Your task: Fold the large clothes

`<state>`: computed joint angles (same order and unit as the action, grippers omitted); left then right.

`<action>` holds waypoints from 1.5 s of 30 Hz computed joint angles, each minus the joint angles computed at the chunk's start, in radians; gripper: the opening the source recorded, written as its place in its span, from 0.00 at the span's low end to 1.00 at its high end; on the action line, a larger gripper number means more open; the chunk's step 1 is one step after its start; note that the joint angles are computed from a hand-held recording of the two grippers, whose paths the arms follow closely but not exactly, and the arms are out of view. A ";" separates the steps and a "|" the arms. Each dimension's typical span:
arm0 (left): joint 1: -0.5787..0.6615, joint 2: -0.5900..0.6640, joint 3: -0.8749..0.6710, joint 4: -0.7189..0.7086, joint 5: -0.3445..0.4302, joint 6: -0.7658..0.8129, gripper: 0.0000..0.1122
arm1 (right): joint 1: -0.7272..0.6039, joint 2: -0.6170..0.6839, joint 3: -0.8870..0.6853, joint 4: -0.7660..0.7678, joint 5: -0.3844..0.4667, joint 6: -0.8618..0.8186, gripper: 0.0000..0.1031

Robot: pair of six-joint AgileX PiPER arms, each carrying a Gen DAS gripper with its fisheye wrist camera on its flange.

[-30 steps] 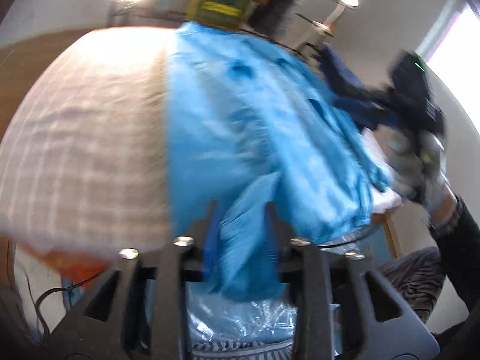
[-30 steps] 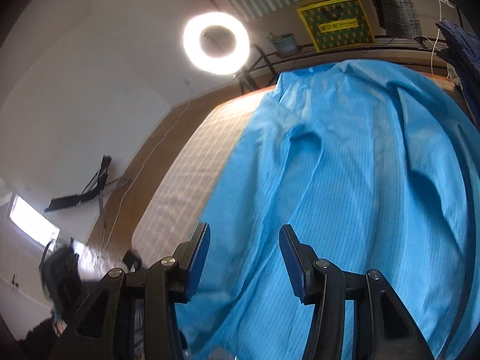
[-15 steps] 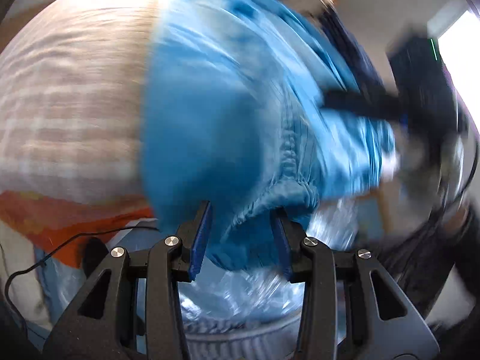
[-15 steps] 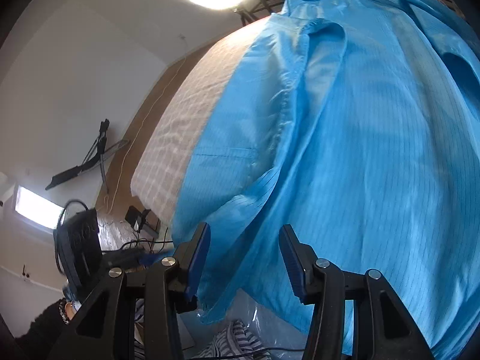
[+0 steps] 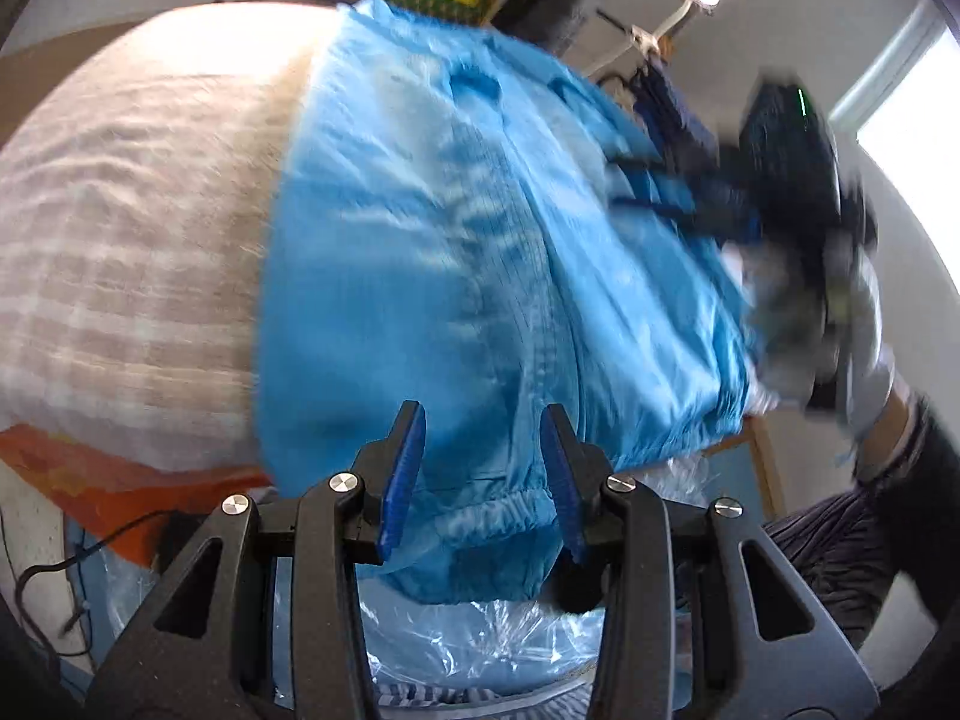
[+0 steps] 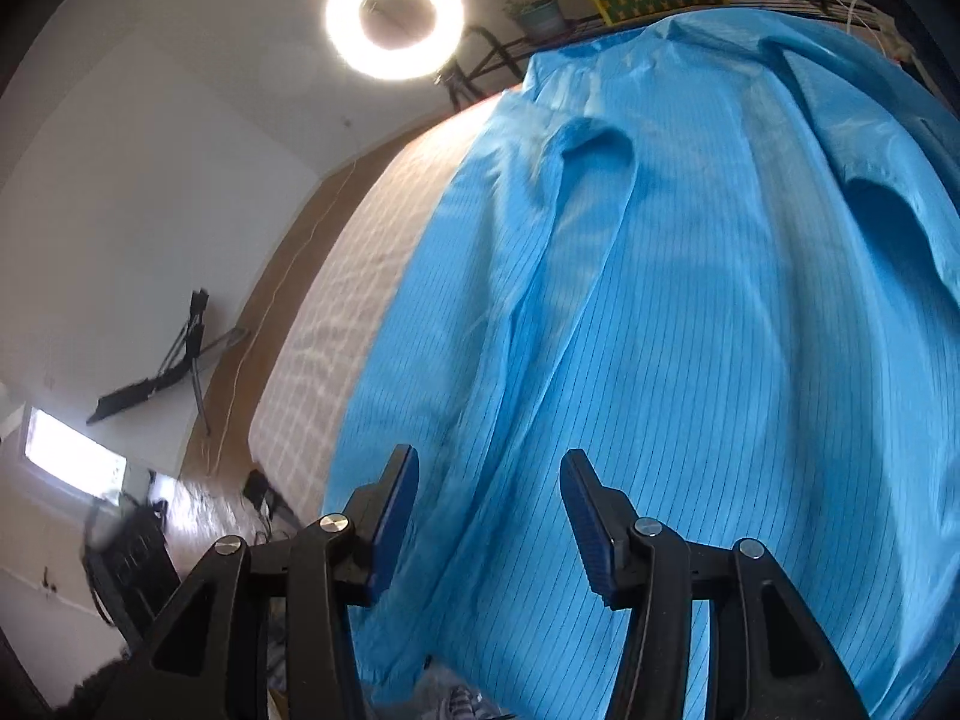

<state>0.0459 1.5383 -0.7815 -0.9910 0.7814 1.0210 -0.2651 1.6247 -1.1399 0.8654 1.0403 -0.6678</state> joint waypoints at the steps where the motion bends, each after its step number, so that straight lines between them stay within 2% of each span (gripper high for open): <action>1: -0.060 0.021 -0.002 0.037 -0.036 -0.024 0.35 | -0.001 0.039 -0.056 0.004 -0.006 0.017 0.51; 3: -0.125 0.039 0.006 0.055 -0.076 -0.042 0.35 | -0.002 0.109 -0.157 0.019 -0.001 0.049 0.53; 5: -0.148 0.033 0.015 0.048 -0.098 -0.043 0.35 | 0.002 0.195 -0.273 0.046 0.020 0.098 0.59; 6: -0.149 0.018 0.014 0.036 -0.100 -0.040 0.35 | 0.013 0.232 -0.327 0.048 0.014 0.127 0.59; 7: -0.143 0.003 0.014 0.023 -0.096 -0.028 0.35 | 0.022 0.265 -0.377 0.041 0.014 0.146 0.59; 10: -0.160 -0.032 -0.001 0.026 -0.151 -0.020 0.35 | 0.078 0.405 -0.590 -0.034 0.031 0.237 0.59; 15: -0.176 0.039 -0.052 0.064 -0.154 -0.048 0.35 | 0.116 0.634 -0.842 -0.045 0.024 0.354 0.59; 18: -0.208 0.085 -0.069 0.119 -0.190 -0.092 0.35 | 0.119 0.773 -1.016 -0.020 0.047 0.422 0.56; 21: -0.207 0.093 -0.080 0.117 -0.185 -0.090 0.35 | 0.136 0.855 -1.159 -0.047 0.062 0.458 0.46; 23: -0.212 0.099 -0.081 0.108 -0.189 -0.091 0.35 | 0.133 0.910 -1.245 0.000 0.095 0.454 0.17; 25: -0.213 0.099 -0.077 0.101 -0.194 -0.086 0.35 | 0.138 0.930 -1.296 0.015 0.103 0.450 0.05; 28: -0.221 0.090 -0.069 0.106 -0.211 -0.082 0.35 | 0.167 0.894 -1.301 -0.098 0.045 0.424 0.02; 33: -0.230 0.089 -0.069 0.100 -0.208 -0.086 0.35 | 0.172 0.996 -1.466 -0.246 0.084 0.569 0.01; 36: -0.240 0.086 -0.070 0.116 -0.210 -0.098 0.35 | 0.156 0.969 -1.386 -0.211 0.051 0.575 0.05; 37: -0.239 0.084 -0.073 0.121 -0.197 -0.103 0.35 | 0.144 0.961 -1.378 -0.188 0.063 0.586 0.11; 38: -0.233 0.086 -0.081 0.128 -0.185 -0.107 0.35 | 0.132 0.939 -1.346 -0.156 0.066 0.569 0.24; 40: -0.221 0.069 -0.087 0.132 -0.162 -0.119 0.35 | 0.108 0.840 -1.196 -0.083 0.027 0.483 0.39; 42: -0.203 0.038 -0.088 0.134 -0.149 -0.124 0.35 | 0.088 0.743 -1.069 -0.036 0.000 0.405 0.41; 45: -0.177 -0.030 -0.093 0.145 -0.154 -0.124 0.35 | 0.047 0.563 -0.849 0.020 -0.034 0.285 0.52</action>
<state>-0.1316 1.5078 -0.8747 -0.8463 0.6271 0.8974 -0.2181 2.1880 -1.9887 0.8853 1.0067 -0.3828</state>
